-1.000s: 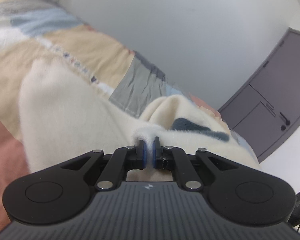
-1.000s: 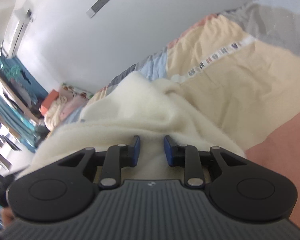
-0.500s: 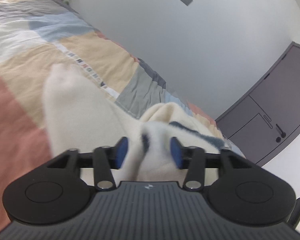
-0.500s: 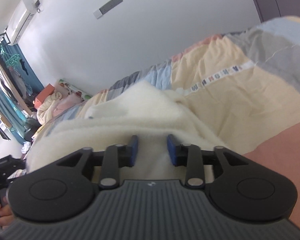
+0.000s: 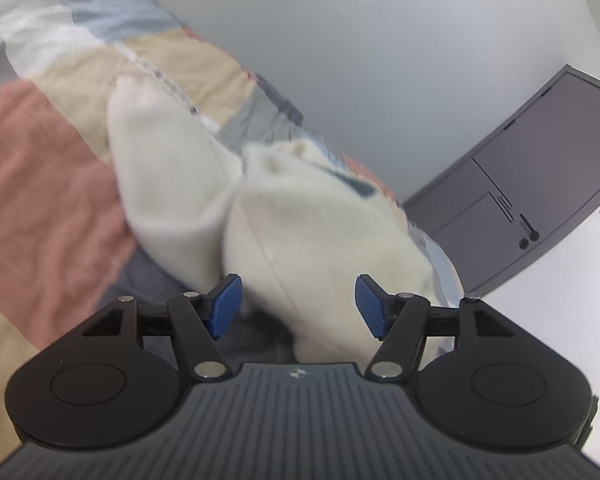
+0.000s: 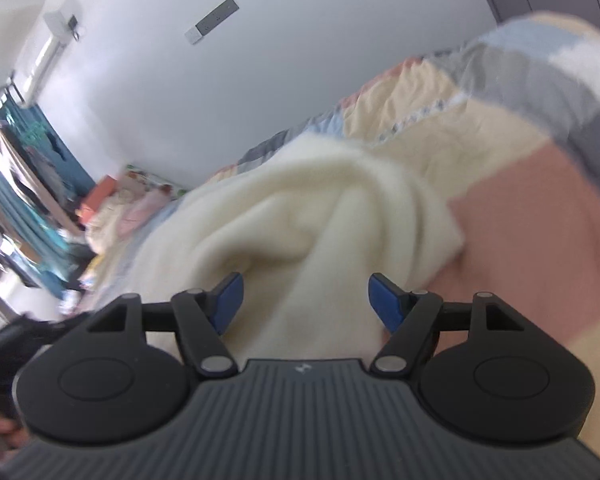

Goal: Fold large clothes

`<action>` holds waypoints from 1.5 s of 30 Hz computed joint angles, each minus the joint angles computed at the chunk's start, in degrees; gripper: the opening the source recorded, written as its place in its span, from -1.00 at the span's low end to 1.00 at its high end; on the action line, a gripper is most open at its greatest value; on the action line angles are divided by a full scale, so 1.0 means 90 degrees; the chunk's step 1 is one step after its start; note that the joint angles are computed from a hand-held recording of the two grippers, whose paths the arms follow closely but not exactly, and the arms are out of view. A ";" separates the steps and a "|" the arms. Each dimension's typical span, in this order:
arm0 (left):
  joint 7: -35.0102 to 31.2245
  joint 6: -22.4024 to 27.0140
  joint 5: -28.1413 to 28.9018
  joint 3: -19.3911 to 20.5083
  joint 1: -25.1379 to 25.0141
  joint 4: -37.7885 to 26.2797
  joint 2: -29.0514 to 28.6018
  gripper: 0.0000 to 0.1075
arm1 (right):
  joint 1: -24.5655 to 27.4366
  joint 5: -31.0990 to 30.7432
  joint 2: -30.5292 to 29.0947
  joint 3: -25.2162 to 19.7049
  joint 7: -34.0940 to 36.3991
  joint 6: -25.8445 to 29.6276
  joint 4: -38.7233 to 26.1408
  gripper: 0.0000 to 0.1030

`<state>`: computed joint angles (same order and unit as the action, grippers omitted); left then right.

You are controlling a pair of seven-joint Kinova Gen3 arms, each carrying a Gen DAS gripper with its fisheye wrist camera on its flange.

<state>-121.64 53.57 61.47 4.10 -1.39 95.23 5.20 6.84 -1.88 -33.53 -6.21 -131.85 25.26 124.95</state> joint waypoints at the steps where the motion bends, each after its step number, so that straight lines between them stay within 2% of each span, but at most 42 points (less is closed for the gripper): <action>1: 0.0019 0.0030 0.0009 0.0029 0.0028 -0.0001 0.0062 0.27 | -0.0173 -0.0030 -0.0081 0.0047 -0.0175 -0.0032 0.0108 0.40; 5: 0.0023 0.0033 0.0067 0.0178 0.0139 -0.0008 0.0329 0.27 | -0.1274 -0.0843 0.0069 0.0838 -0.0015 -0.0350 0.0491 0.40; 8: 0.0238 0.0007 0.0096 0.0281 0.0191 -0.0062 0.0600 0.25 | -0.2158 -0.1577 0.0401 0.1633 0.0423 -0.0918 0.0769 0.40; 10: 0.0132 -0.0097 0.0389 0.0360 0.0142 0.0010 0.0752 0.23 | -0.2729 -0.1714 0.0606 0.2135 0.0431 -0.1408 0.0935 0.35; 11: -0.0011 -0.0136 0.0623 0.0404 0.0092 0.0061 0.0825 0.19 | -0.2991 -0.1798 0.0680 0.2375 0.0488 -0.1662 0.1010 0.27; 12: -0.0143 -0.0146 0.0832 0.0443 0.0049 0.0056 0.0937 0.02 | -0.3161 -0.1846 0.0742 0.2543 0.0563 -0.1835 0.1039 -0.07; 13: -0.0194 -0.0145 0.0943 0.0529 -0.0024 0.0033 0.1016 -0.38 | -0.3218 -0.1817 0.0789 0.2620 0.0617 -0.1904 0.1020 -0.35; 14: -0.0183 -0.0063 0.0952 0.0497 0.0007 -0.0075 0.1098 -0.52 | -0.3206 -0.1730 0.0817 0.2659 0.0688 -0.1870 0.0952 -0.42; 15: -0.0220 0.0040 0.0988 0.0482 0.0016 -0.0186 0.1159 -0.67 | -0.3259 -0.1636 0.0774 0.2745 0.0821 -0.1872 0.0911 -0.59; 16: -0.0361 0.0099 0.1091 0.0563 -0.0093 -0.0229 0.1150 -0.71 | -0.3297 -0.1568 0.0681 0.2805 0.0934 -0.1969 0.0919 -0.64; 18: -0.0753 0.0161 0.1456 0.0576 -0.0221 -0.0147 0.0964 -0.74 | -0.3359 -0.1436 0.0448 0.2915 0.1093 -0.2144 0.0914 -0.67; 22: -0.1261 0.0728 0.2028 0.0346 -0.0477 0.0008 0.0490 -0.76 | -0.2642 -0.1073 0.0014 0.2456 0.1297 -0.2028 0.0747 -0.71; 25: -0.1494 0.1320 0.2238 0.0060 -0.0621 0.0221 0.0087 -0.76 | -0.2430 -0.0918 -0.0407 0.2396 0.1452 -0.1889 0.0686 -0.73; 29: -0.1610 0.2053 0.2619 -0.0400 -0.0785 0.0698 -0.0399 -0.76 | -0.2491 -0.0867 -0.0986 0.2368 0.1574 -0.2002 0.0796 -0.73; 31: -0.1780 0.2468 0.2880 -0.0701 -0.0941 0.1056 -0.0642 -0.76 | -0.2749 -0.0823 -0.1325 0.2404 0.1656 -0.2138 0.0887 -0.73; 34: -0.2226 0.3245 0.3486 -0.1257 -0.1157 0.1658 -0.0809 -0.76 | -0.3084 -0.0828 -0.1751 0.2453 0.1644 -0.2537 0.1107 -0.74; 36: -0.2276 0.3532 0.3711 -0.1341 -0.1423 0.1819 -0.0833 -0.76 | -0.3229 -0.0822 -0.1938 0.2450 0.1568 -0.2922 0.1258 -0.74; 39: -0.2190 0.3338 0.3829 -0.1342 -0.1516 0.1789 -0.0830 -0.76 | -0.3060 -0.0690 -0.1804 0.2418 0.1527 -0.3086 0.1078 -0.74; 42: -0.1968 0.2631 0.3634 -0.1140 -0.1389 0.1444 -0.0699 -0.76 | -0.3027 -0.0604 -0.1452 0.2742 0.1490 -0.3030 0.0834 -0.74; 45: -0.1535 0.1855 0.3220 -0.1336 -0.0627 0.0769 -0.0311 -0.76 | -0.2968 -0.0643 -0.0898 0.3164 0.1368 -0.2912 0.0622 -0.74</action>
